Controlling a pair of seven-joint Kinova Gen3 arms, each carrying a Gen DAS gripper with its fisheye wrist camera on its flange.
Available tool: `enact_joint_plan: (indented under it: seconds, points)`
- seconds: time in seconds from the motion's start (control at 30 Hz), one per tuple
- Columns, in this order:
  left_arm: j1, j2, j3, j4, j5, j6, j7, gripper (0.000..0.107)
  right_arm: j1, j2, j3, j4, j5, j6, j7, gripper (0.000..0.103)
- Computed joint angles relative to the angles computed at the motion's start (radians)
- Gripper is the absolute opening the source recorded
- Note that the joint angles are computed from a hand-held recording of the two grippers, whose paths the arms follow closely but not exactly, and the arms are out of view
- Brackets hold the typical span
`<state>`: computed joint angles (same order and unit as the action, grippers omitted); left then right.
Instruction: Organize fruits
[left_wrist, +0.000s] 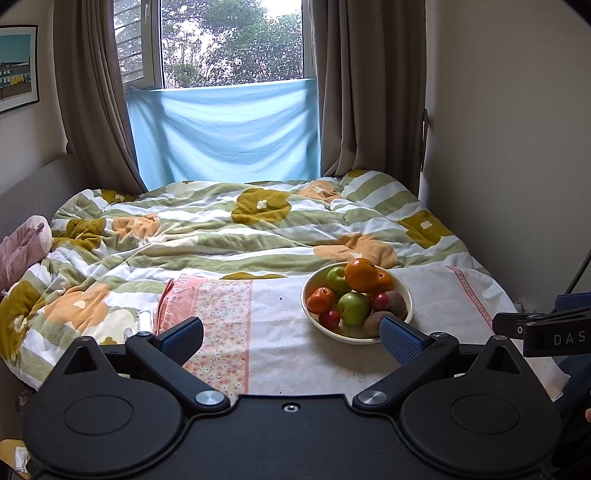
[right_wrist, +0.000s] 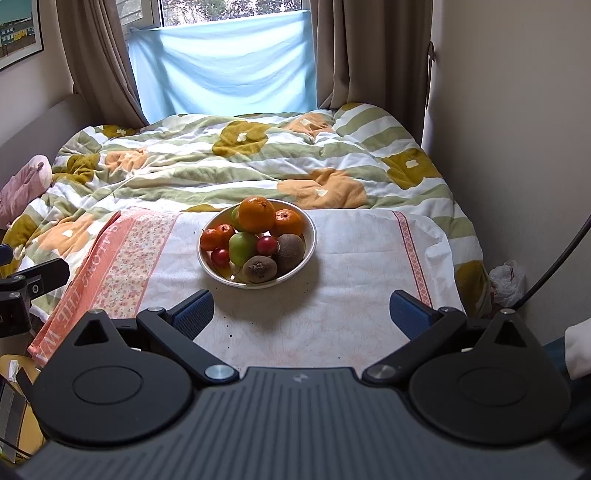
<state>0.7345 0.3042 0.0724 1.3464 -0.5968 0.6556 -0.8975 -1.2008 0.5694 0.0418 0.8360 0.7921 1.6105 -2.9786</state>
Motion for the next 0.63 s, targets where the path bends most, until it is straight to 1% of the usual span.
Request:
enact_joint_plan:
  seconds: [0.17,0.3,0.37,0.5,0.63]
  points:
    - [0.005,0.006,-0.006,-0.011,-0.005,0.007,0.006,0.103,0.003,-0.001,-0.001,0.003,-0.002,-0.001,-0.002,0.103]
    - [0.052,0.024,-0.036,-0.030,-0.086,0.044,0.060,0.103,0.005,-0.004,-0.002,0.009,-0.002,-0.006,-0.003,0.103]
    - [0.052,0.028,-0.032,-0.031,-0.102,0.043,0.061,0.103,0.007,-0.005,-0.002,0.011,-0.002,-0.007,-0.003,0.103]
    - [0.010,0.029,-0.006,-0.033,-0.039,0.018,0.025,0.103,0.012,-0.006,-0.004,0.015,-0.005,-0.012,-0.004,0.103]
    - [0.014,0.047,-0.014,-0.058,-0.023,0.032,0.012,0.103,0.017,-0.005,-0.006,0.020,-0.009,-0.017,-0.006,0.103]
